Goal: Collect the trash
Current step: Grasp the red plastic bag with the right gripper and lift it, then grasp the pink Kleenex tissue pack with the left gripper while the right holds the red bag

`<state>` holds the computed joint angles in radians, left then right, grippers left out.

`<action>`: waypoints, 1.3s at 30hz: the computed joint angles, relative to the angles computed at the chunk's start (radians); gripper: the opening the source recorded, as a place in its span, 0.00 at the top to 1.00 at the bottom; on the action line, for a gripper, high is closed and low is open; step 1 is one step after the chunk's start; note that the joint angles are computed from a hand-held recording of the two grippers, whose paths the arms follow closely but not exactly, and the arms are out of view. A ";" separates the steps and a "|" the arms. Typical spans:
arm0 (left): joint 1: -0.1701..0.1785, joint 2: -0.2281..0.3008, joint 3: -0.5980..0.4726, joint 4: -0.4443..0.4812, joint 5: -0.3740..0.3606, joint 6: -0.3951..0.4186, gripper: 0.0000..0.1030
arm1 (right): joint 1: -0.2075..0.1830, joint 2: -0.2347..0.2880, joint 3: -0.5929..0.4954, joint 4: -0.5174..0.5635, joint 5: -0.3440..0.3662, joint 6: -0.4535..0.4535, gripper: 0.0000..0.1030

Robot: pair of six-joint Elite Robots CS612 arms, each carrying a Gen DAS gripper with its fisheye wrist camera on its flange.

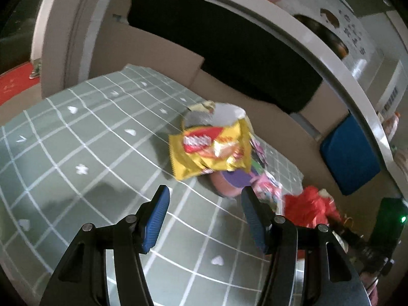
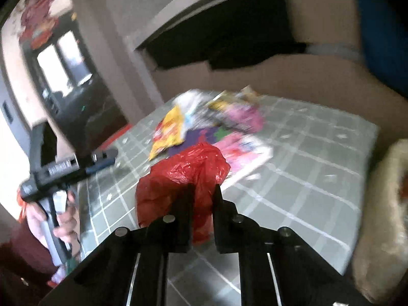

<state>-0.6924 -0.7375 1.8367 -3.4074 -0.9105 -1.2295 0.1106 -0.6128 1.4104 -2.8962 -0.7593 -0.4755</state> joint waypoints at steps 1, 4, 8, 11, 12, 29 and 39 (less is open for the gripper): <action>0.001 0.003 -0.008 -0.002 -0.012 0.010 0.43 | -0.005 0.000 0.005 -0.048 -0.012 0.029 0.89; 0.005 0.017 -0.041 -0.003 -0.062 0.061 0.43 | -0.019 0.004 0.015 -0.180 -0.092 0.091 0.89; 0.007 0.033 -0.089 0.031 -0.120 0.121 0.43 | -0.032 0.019 -0.003 -0.159 -0.113 0.125 0.89; 0.010 0.046 -0.130 0.065 -0.150 0.162 0.43 | -0.031 0.032 -0.017 -0.134 -0.136 0.141 0.89; 0.011 0.051 -0.144 0.079 -0.157 0.178 0.43 | -0.030 0.038 -0.024 -0.128 -0.142 0.150 0.89; 0.067 0.141 -0.381 0.400 -0.226 0.277 0.45 | -0.036 0.056 -0.034 -0.136 -0.189 0.144 0.89; 0.010 0.013 -0.123 0.357 -0.176 0.071 0.51 | -0.004 0.041 -0.028 0.026 -0.097 0.027 0.88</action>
